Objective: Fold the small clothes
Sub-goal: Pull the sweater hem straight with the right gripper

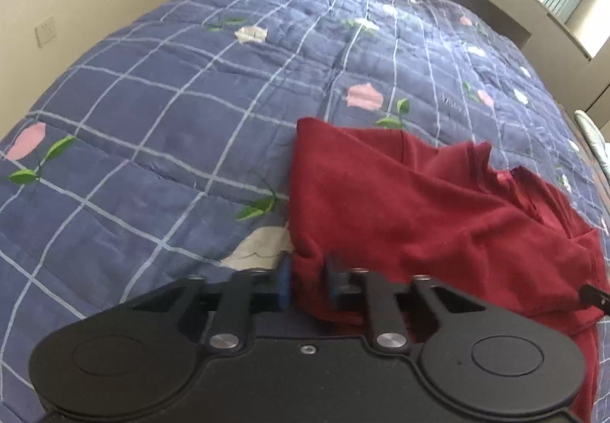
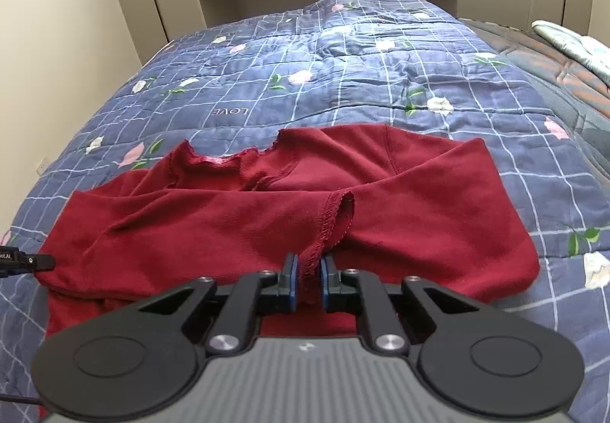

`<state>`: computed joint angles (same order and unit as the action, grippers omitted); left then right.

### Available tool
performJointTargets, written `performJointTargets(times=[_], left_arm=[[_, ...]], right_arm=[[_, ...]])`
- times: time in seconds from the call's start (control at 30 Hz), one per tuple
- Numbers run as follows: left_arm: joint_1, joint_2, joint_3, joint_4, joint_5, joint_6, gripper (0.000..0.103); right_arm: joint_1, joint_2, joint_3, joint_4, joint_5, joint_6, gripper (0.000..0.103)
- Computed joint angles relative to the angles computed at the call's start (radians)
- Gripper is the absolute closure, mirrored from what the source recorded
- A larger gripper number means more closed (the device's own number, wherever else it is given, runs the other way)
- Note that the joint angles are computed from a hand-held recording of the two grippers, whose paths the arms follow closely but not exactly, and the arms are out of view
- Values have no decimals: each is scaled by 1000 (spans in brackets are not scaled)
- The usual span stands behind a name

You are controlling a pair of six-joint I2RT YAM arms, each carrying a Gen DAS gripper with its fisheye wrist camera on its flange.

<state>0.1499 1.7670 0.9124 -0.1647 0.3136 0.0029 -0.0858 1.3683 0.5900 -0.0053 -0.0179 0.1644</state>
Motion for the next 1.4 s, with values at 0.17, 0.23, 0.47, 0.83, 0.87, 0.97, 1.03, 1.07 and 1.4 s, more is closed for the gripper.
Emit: performJointTargets(times=[0.17,0.23,0.47,0.83,0.87,0.97,1.03,1.07,1.4], left_arm=[[2,-43,3,-45,-39,-42,93],[2,-33,15,-67,-60,-53,93],[-19,-70,-9,-67,-116,-74,48],[-104,-777,-226,-486,-285,-182,2],[-114,-814,-222,-529,-304,-190,1],[-130,-924,-225,-638,-338,-216,1],[-127,-969,-229,-693,-352,-229,1],[-122,-987,-234,-713,-355,-232,1],[-96,-1161,-275,-920,-403,-217,1]], right_arm=[[21,-28,11,-61,-4,3,90],[30,-16,15,-72,6,-5,91],[14,-58,-46,-56,-24,-41,76],[-197,-607,-67,-782,-106,-435,1],[-224,-624,-61,-817,-115,-458,0],[-311,-633,-39,-906,-146,-528,0],[-370,-645,-34,-947,-168,-574,0],[-403,-642,-30,-961,-185,-597,0],[-598,-684,-51,-1075,-297,-795,0]])
